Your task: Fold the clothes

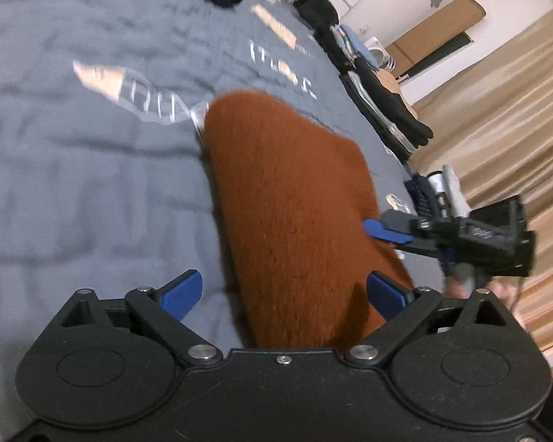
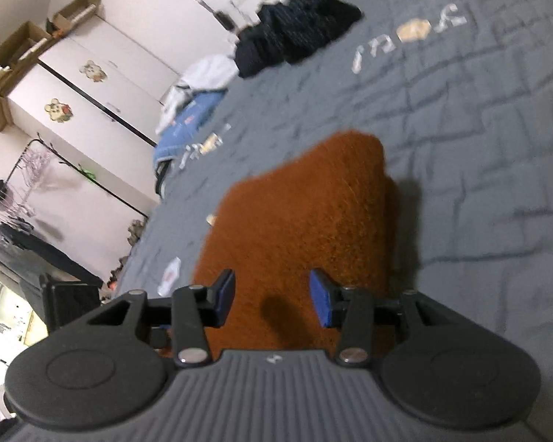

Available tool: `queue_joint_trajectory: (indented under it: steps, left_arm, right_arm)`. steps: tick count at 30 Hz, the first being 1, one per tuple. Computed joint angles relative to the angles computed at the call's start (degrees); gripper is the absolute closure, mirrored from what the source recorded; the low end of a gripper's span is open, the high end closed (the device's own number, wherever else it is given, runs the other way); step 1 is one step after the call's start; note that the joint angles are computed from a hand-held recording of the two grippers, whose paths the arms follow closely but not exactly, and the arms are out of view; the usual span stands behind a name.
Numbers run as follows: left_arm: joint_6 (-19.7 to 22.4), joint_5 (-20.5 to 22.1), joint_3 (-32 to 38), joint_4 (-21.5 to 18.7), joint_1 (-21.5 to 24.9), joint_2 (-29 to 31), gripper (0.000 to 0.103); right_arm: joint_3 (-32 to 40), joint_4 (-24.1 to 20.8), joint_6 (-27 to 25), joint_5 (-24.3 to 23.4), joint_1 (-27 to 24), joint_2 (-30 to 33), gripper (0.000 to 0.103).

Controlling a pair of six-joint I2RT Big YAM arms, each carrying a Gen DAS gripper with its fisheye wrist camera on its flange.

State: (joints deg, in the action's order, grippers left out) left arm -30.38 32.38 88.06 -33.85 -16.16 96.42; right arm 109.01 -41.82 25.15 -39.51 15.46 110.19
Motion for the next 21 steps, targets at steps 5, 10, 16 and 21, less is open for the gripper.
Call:
queue_joint_trajectory:
  steps: [5, 10, 16, 21]
  left_arm:
    - [-4.1, 2.6, -0.7, 3.1, -0.6, 1.5, 0.0]
    - [-9.3, 6.1, 0.1, 6.6, -1.0, 2.7, 0.016]
    - [-3.2, 1.2, 1.1, 2.3, -2.7, 1.7, 0.063]
    - [4.1, 3.4, 7.0, -10.5, -1.1, 3.0, 0.049]
  right_arm:
    - [-0.6, 1.4, 3.7, -2.0, -0.6, 0.3, 0.059]
    - [-1.4, 1.8, 2.2, -0.9, -0.1, -0.3, 0.059]
    - [-1.5, 2.0, 2.9, -1.6, -0.4, -0.4, 0.058]
    - [-0.5, 0.3, 1.2, -3.4, -0.2, -0.3, 0.058]
